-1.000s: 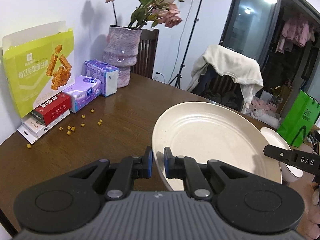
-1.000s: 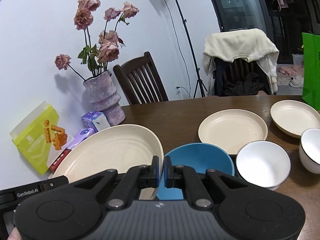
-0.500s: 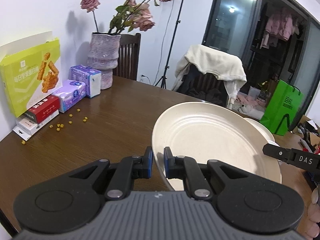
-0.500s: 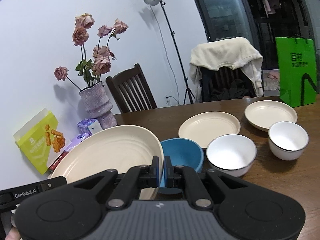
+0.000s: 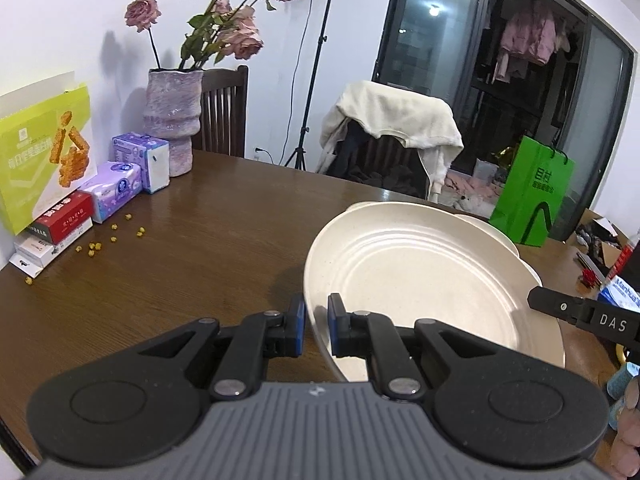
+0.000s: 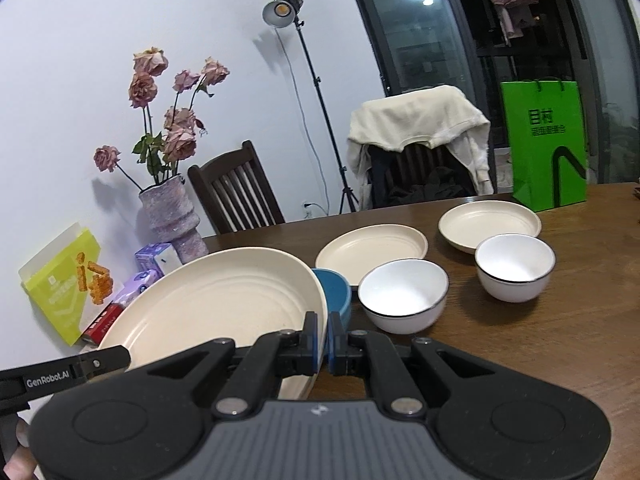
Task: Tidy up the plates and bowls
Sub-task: 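Lift and carry the cream plate toward the bowls with both grippers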
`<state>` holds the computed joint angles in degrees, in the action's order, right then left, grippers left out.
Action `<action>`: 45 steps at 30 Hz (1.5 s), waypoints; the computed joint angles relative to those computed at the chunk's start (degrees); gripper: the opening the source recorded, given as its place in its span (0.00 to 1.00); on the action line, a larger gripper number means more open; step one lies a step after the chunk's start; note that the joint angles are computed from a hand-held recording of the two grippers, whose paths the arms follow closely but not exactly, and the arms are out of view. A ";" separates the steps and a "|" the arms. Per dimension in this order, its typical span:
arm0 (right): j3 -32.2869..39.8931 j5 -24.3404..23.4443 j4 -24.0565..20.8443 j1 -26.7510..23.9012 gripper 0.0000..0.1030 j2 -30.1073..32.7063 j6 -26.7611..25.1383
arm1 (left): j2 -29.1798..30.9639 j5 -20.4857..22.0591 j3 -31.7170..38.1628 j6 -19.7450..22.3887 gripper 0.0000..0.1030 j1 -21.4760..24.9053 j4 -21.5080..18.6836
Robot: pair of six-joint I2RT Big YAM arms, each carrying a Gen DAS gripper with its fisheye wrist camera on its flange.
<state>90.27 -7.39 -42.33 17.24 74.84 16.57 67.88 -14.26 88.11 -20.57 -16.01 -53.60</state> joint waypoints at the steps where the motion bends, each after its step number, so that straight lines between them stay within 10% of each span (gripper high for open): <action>1: -0.65 -0.04 0.25 -0.17 0.05 -0.52 -0.03 | -0.18 -0.06 -0.29 -0.06 0.11 -0.40 0.07; 45: -21.08 2.91 4.70 -7.49 0.05 -17.55 2.95 | -2.83 -0.38 -7.85 -0.10 0.11 -10.99 2.68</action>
<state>69.20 -4.48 -37.63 9.75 57.29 19.52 65.05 -14.64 80.26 -20.68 -27.00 -50.92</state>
